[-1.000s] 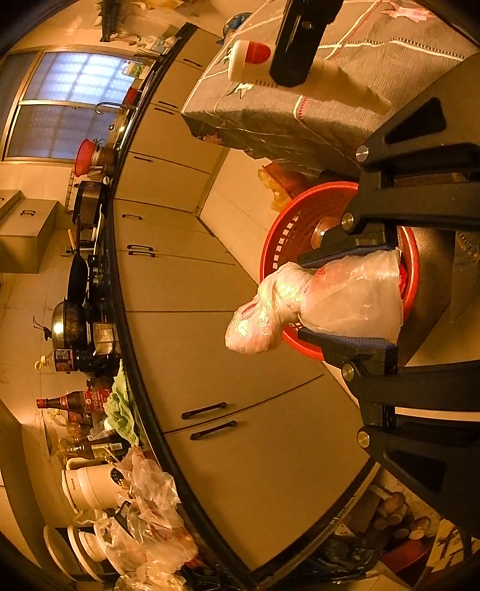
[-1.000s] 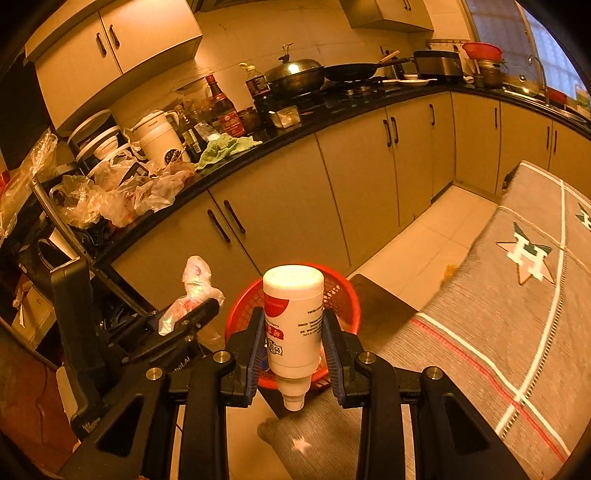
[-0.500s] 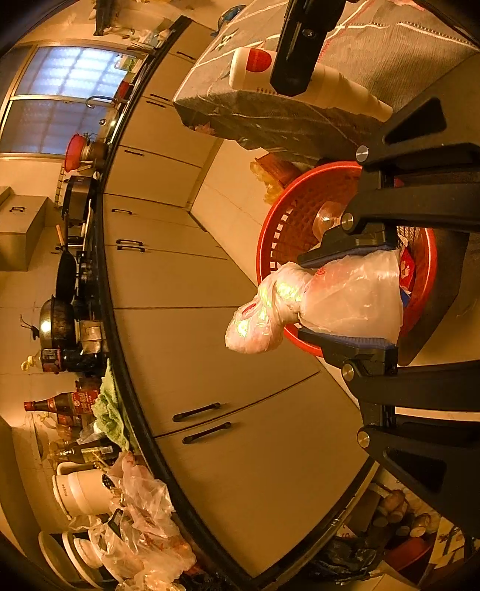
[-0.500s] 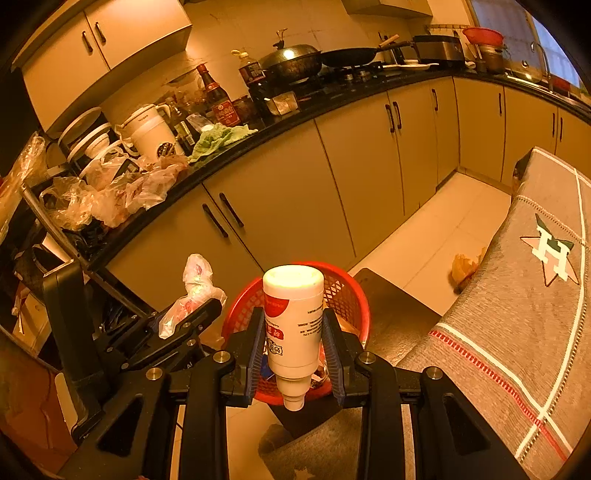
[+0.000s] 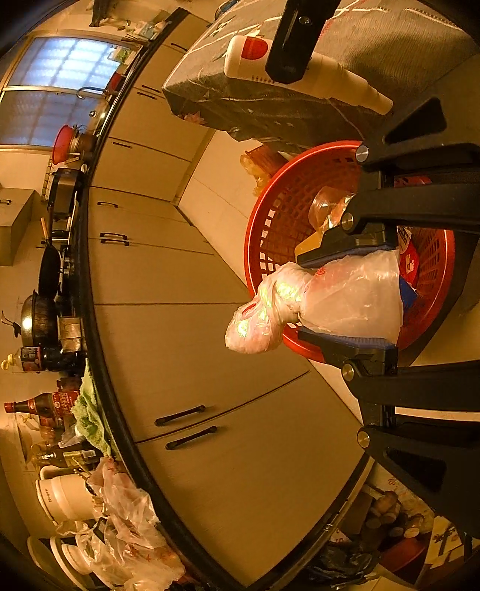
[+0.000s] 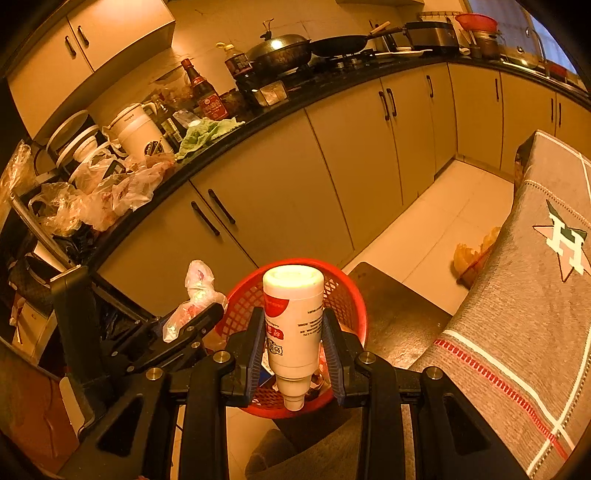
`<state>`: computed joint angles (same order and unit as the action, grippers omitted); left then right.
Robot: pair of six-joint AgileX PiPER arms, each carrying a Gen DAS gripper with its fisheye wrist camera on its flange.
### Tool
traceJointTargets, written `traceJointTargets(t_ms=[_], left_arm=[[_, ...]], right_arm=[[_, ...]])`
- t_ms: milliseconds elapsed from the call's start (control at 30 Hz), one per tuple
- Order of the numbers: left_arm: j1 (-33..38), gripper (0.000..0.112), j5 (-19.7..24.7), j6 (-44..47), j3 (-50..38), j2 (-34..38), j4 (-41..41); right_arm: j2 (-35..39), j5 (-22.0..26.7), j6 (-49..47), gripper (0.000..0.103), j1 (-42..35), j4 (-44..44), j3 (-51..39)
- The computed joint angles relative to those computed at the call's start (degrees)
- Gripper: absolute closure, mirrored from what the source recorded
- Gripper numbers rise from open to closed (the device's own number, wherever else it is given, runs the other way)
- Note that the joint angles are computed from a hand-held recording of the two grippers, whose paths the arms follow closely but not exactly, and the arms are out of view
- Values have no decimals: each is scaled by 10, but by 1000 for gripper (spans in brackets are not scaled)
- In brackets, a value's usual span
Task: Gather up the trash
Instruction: 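Carry the plastic bag and white bottle over the red wastebasket, then open both tools to drop the bag and bottle into the wastebasket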
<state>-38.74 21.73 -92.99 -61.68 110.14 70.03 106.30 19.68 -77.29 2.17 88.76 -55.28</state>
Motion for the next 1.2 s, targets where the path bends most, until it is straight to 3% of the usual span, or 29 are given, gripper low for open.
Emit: traceJointTargets(t_ms=[633,1200], left_arm=[[17,81,-13,20,-18,28,-17],[25,81,-19,61,-49,64,-57]], right_arm=[[52,27,-61,70,-13,66,-23],[131,120,-1,70,-65,41,-75]])
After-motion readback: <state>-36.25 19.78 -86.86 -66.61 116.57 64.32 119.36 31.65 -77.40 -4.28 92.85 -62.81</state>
